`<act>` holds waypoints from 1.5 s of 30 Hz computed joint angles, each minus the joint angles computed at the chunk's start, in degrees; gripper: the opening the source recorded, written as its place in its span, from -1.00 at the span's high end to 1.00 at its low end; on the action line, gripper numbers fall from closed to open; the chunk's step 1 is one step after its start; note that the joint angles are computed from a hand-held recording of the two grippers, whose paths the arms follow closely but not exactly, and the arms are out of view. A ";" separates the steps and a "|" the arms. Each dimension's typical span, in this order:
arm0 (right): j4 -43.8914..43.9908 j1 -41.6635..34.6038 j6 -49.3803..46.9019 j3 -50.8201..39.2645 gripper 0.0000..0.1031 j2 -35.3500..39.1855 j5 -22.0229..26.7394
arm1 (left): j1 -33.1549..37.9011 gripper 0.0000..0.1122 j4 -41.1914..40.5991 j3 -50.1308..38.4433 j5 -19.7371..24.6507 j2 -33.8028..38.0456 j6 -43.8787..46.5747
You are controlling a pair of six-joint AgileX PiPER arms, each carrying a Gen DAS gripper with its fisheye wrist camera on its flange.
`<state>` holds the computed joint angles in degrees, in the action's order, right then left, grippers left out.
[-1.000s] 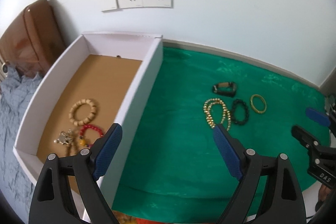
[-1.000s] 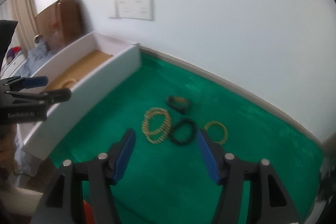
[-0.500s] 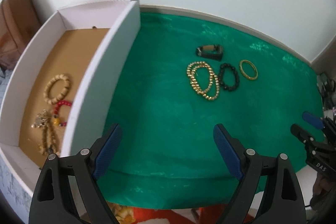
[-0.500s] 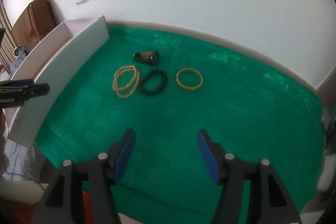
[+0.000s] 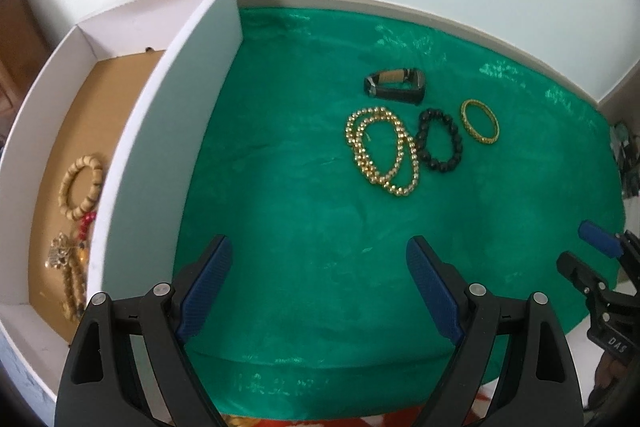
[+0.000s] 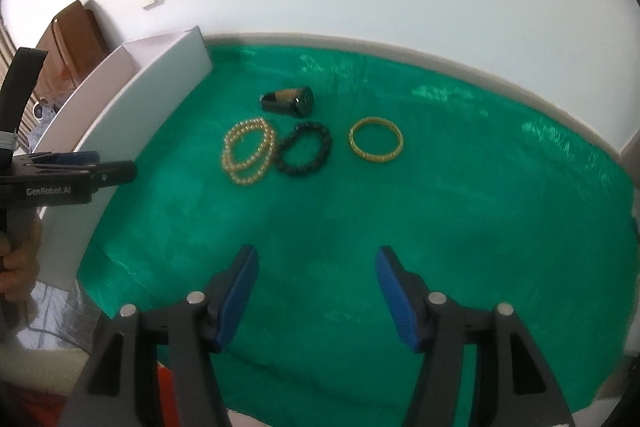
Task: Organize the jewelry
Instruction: 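Move both grippers back over the remaining jewelry on the cloth, then grasp the gold bead necklace with the left gripper while the right grasps the gold bangle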
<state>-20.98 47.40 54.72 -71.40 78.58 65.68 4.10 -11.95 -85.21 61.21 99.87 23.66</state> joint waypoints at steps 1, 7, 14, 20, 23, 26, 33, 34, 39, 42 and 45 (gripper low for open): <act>0.31 -0.35 -0.11 0.16 -0.21 -0.02 -0.26 | -0.26 -0.59 0.07 -0.39 -0.06 0.37 -0.02; 0.78 -1.14 -1.24 -0.03 -0.21 0.79 -0.96 | -2.31 -0.59 0.03 -3.48 -0.23 3.13 -1.26; 2.56 -3.18 -3.13 0.31 -0.21 1.32 -1.63 | -4.74 -0.59 -0.25 -8.30 -1.19 8.07 -3.72; 3.05 -3.69 -4.24 -0.70 -0.21 1.93 -1.05 | -6.88 -0.59 1.18 -13.14 -2.79 14.60 -7.09; 2.83 -3.51 -3.77 -0.48 -0.21 1.54 -0.83 | -7.40 -0.59 3.19 -15.26 -3.30 17.76 -8.96; 3.07 -3.78 -3.09 0.75 -0.21 0.59 -0.79 | -7.62 -0.59 5.02 -16.65 -3.35 20.15 -10.28; 3.47 -5.47 -1.58 4.14 -0.21 -2.11 -0.88 | -8.00 -0.59 6.54 -17.75 -2.92 22.91 -11.08; 3.38 -5.44 -1.54 4.15 -0.21 -2.20 -0.82 | -8.08 -0.59 6.69 -17.98 -2.71 23.39 -11.28; 3.11 -4.93 -2.08 3.86 -0.21 -2.17 -0.67 | -7.81 -0.59 6.75 -18.68 -2.71 24.49 -11.25; 3.20 -4.86 -2.24 3.86 -0.21 -2.09 -0.60 | -7.71 -0.59 7.06 -19.56 -2.52 25.32 -11.23; 3.41 -5.03 -2.37 3.87 -0.21 -2.10 -0.50 | -7.81 -0.59 8.35 -19.50 -3.33 25.56 -11.29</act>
<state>-17.57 42.37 52.35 -67.52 76.48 65.17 -3.71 -3.60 -104.71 57.88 125.42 12.37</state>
